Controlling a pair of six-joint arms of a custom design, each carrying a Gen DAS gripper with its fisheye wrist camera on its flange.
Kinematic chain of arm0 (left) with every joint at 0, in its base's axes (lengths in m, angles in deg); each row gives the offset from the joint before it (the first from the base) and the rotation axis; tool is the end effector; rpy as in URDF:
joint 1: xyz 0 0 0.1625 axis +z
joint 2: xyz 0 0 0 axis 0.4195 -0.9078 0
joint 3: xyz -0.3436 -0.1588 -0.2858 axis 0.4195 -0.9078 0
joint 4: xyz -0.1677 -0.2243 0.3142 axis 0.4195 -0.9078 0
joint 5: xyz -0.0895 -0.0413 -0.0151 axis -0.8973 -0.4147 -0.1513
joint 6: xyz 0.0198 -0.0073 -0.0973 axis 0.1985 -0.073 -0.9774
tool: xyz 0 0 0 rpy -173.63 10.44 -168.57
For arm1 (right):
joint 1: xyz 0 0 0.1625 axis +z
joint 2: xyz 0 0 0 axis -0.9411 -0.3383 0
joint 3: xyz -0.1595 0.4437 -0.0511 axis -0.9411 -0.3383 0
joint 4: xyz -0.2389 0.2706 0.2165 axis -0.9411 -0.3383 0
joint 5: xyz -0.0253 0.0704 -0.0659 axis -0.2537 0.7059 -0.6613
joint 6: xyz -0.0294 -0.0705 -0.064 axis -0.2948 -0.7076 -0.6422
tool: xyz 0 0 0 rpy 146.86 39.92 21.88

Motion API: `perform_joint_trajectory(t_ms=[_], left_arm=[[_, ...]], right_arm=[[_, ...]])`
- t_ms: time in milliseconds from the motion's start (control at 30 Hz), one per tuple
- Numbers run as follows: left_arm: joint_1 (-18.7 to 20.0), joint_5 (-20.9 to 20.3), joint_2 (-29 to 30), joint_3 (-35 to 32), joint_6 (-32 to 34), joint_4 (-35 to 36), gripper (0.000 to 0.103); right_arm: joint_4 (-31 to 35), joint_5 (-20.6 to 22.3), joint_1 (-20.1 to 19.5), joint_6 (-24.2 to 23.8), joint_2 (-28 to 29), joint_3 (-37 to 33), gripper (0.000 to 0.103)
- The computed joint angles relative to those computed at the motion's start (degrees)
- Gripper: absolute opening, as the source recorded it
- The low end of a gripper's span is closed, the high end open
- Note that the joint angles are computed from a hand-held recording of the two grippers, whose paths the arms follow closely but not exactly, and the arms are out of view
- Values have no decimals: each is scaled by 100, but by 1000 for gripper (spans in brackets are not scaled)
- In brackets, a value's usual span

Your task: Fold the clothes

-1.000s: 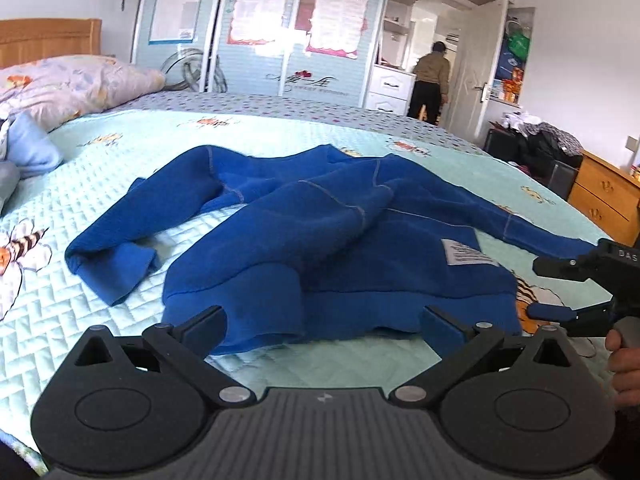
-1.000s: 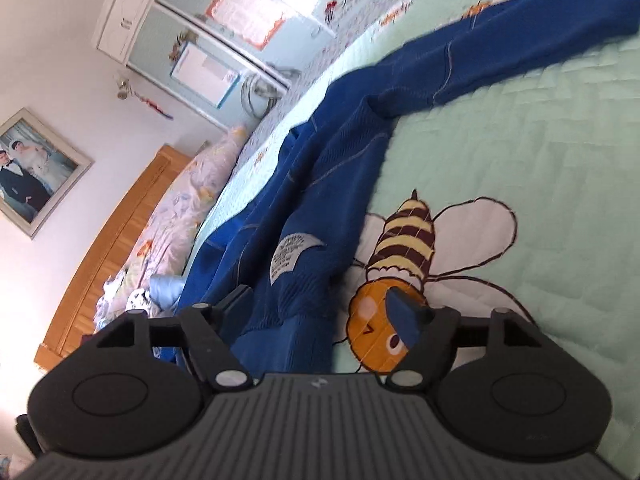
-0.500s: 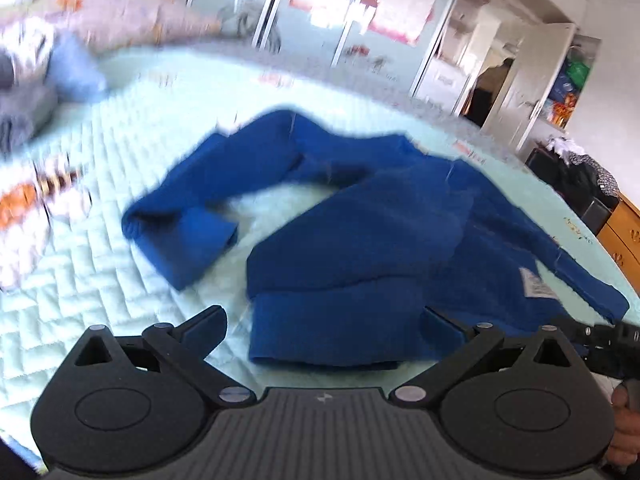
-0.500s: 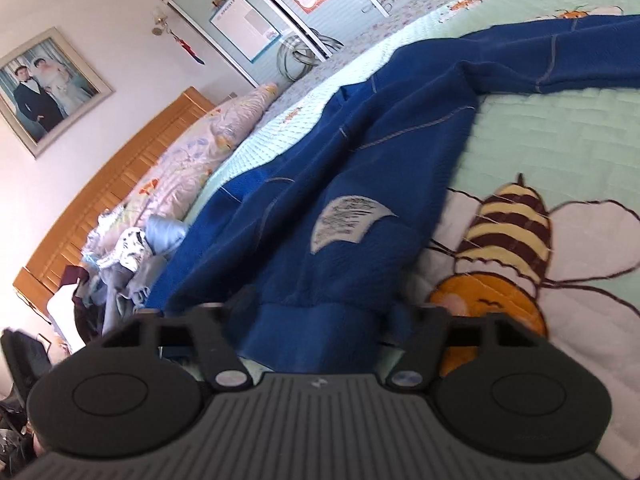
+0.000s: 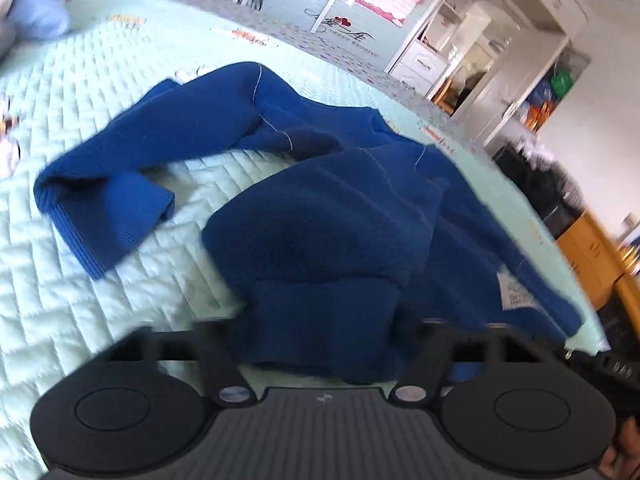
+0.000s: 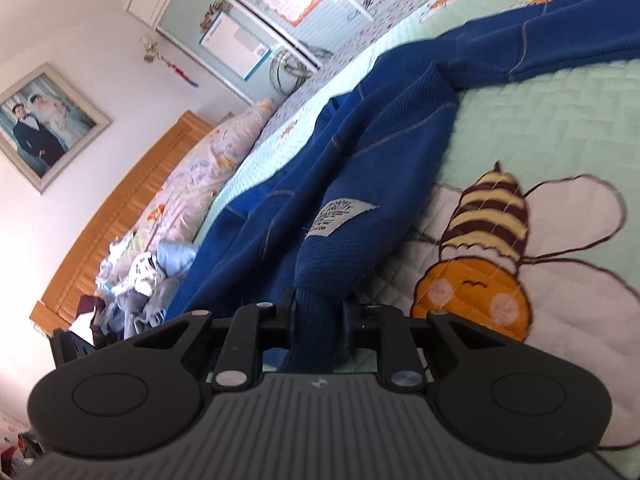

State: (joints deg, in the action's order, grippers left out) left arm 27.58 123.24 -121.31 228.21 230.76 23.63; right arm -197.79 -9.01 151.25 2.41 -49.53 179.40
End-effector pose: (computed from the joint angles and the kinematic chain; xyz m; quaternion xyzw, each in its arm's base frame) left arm 0.0151 -0.3201 0.1920 -0.0543 0.8658 -0.4718 0.1577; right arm 0.1022 -0.4479 0.0537 -0.1689 0.9413 -0.2689 0.1150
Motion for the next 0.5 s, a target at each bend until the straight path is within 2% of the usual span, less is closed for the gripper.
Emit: perform_joint_trajectory(t_ms=[67, 200, 300, 400, 467, 500], left_arm=[[-253, -95, -6, 92, 23, -57, 29], [-998, -400, 33, 292, -220, -59, 25], [-1866, -760, -66, 529, -882, 240, 25], [-2682, -1004, -29, 764, -1989, 835, 26], [-2854, -978, 119, 876, -2543, 1056, 31], [-2689, -824, 248, 846, -2663, 1144, 35]], right_arm=[[-84, 121, -38, -7, -150, 132, 22], [-167, 305, -69, -69, -577, 438, 22], [-110, 425, -90, -103, -991, 670, 20], [39, 581, -161, -189, -1421, 897, 19], [144, 592, -219, -264, -1618, 1001, 19], [184, 532, -244, -305, -1654, 1025, 19]])
